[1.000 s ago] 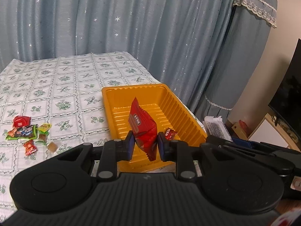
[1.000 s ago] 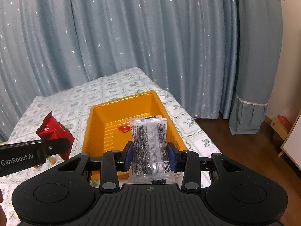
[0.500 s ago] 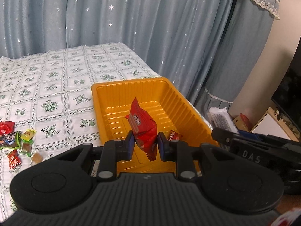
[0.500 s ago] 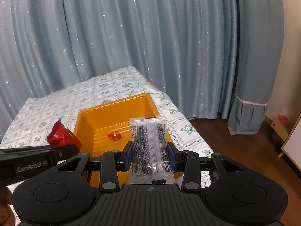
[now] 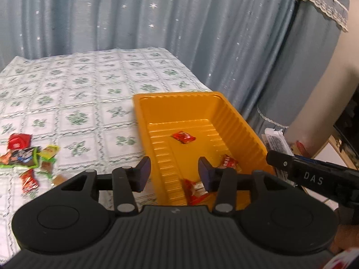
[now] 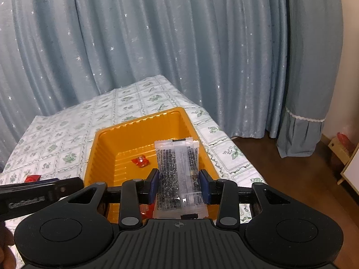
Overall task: Organize snacks
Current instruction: 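Open the left tool to drop the red bag while the right tool releases the clear packet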
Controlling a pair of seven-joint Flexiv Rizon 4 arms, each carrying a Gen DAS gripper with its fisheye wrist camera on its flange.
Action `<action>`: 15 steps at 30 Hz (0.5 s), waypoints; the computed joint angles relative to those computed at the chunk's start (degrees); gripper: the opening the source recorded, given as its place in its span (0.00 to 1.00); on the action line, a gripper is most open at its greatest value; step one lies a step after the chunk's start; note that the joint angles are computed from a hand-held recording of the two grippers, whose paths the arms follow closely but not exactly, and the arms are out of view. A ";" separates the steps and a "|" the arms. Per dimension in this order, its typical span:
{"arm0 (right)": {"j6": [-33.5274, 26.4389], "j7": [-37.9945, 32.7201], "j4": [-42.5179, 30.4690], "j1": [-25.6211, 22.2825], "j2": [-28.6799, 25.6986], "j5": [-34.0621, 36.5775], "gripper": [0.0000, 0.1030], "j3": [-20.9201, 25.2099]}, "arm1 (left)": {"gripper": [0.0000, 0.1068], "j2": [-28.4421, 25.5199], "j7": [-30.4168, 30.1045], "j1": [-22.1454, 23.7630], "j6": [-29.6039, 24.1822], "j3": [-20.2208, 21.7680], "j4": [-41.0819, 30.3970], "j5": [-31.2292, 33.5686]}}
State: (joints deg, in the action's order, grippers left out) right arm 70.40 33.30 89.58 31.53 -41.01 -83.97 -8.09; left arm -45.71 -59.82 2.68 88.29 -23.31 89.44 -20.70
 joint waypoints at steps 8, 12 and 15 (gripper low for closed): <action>2.50 -3.58 -3.72 0.04 -2.96 3.29 0.38 -0.43 | 0.40 1.21 -1.20 2.72 2.48 -1.71 3.21 0.37; 5.05 -4.24 -5.82 0.78 -4.98 5.06 0.38 -2.45 | 0.41 1.32 -1.89 3.80 3.04 -2.35 3.87 0.80; 7.78 -1.83 -7.24 1.49 -6.09 3.70 0.38 -5.07 | 0.42 1.29 -2.32 4.39 3.28 -2.61 4.23 1.21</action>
